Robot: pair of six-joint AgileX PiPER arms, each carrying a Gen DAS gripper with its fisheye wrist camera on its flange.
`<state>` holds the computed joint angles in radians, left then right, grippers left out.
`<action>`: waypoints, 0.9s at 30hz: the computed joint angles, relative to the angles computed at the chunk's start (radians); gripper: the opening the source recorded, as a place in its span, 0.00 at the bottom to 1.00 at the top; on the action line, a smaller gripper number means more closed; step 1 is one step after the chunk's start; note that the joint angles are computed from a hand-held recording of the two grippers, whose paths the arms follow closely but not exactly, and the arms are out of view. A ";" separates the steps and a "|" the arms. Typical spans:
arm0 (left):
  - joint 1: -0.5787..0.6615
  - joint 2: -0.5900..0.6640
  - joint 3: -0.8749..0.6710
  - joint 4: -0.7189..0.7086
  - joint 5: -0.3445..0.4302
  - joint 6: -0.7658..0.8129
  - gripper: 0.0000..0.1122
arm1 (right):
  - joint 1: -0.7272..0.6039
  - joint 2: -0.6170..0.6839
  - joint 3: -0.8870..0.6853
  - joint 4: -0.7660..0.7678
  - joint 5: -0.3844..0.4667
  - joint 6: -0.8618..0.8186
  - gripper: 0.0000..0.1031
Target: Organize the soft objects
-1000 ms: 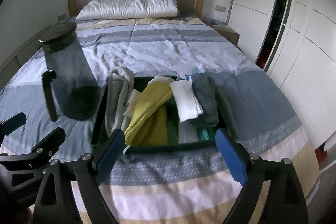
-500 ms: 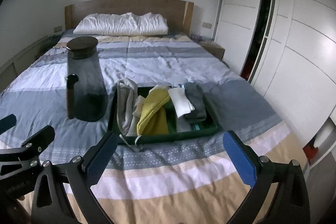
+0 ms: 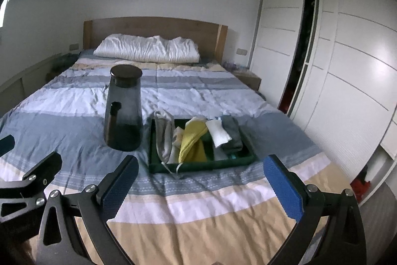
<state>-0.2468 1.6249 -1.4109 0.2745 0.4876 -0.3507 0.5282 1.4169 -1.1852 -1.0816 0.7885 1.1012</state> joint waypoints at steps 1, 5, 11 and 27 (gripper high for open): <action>-0.009 -0.010 0.007 0.019 0.005 -0.010 0.90 | 0.013 -0.015 0.010 -0.011 0.015 0.013 1.00; -0.027 -0.070 0.050 0.017 0.001 -0.004 0.90 | 0.066 -0.078 0.061 -0.070 0.085 0.066 1.00; -0.035 -0.135 0.104 0.054 -0.022 -0.064 0.90 | 0.138 -0.135 0.109 -0.121 0.173 0.130 1.00; -0.035 -0.138 0.128 0.074 -0.054 -0.039 0.90 | 0.204 -0.141 0.207 -0.275 0.186 0.303 1.00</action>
<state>-0.2822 1.4868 -1.2826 0.3482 0.4339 -0.3898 0.7319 1.2763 -0.9780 -1.3568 0.9745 1.4043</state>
